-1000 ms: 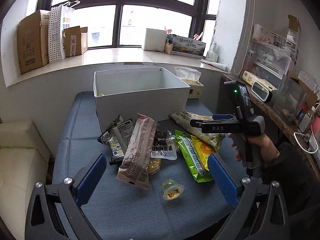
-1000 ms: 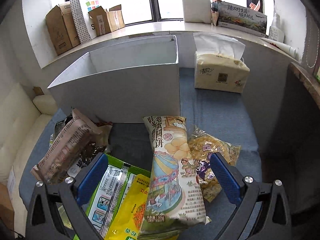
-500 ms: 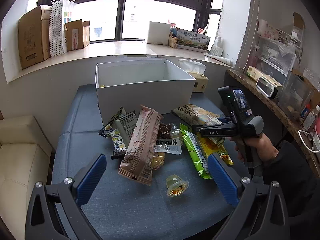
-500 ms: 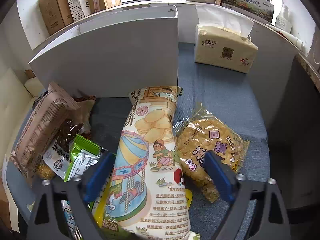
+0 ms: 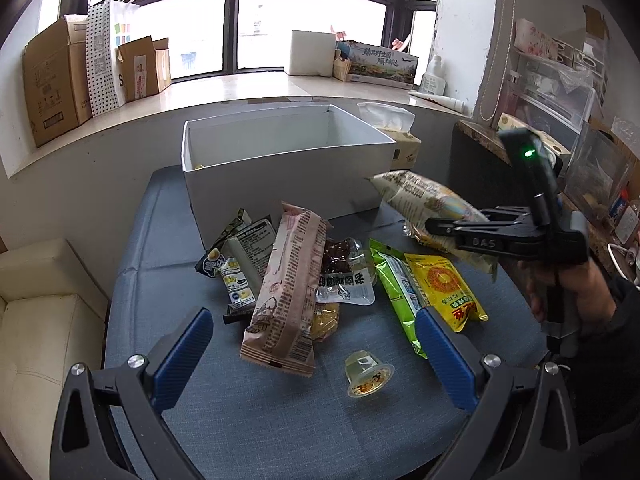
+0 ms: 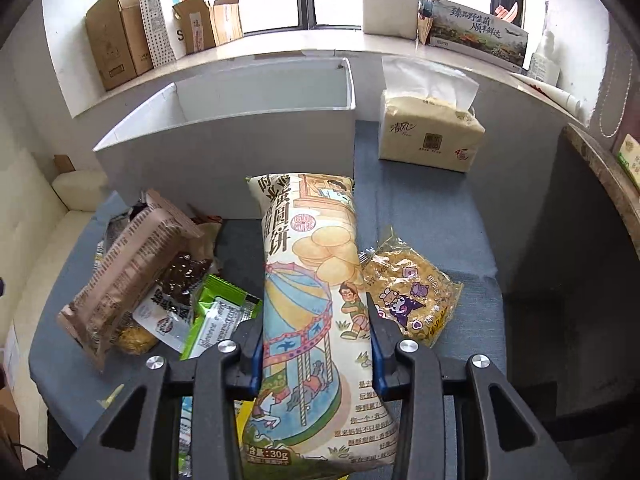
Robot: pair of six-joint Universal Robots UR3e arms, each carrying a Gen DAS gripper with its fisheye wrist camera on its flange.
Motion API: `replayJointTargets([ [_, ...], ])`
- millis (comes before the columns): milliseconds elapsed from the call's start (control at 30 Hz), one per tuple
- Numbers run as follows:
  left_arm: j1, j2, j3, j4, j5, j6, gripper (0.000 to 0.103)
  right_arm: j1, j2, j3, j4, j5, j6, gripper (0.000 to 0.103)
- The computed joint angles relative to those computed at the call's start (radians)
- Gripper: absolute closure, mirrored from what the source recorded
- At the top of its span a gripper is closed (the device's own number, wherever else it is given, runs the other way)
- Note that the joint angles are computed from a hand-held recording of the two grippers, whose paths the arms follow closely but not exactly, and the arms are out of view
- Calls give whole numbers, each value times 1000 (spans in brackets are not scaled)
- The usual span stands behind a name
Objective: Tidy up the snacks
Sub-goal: 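Grasp the tall cracker bag with the right gripper while the left grasps a beige biscuit bag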
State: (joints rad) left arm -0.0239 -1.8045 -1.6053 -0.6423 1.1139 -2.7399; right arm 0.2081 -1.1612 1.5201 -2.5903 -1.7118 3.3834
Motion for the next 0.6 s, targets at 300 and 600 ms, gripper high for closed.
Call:
replayJointTargets([
  [300, -183, -317, 299, 56, 295, 37, 0, 71, -269, 211, -73, -59, 93, 61],
  [600, -248, -599, 644, -78, 476, 47, 5, 84, -299, 263, -98, -50, 116, 61],
])
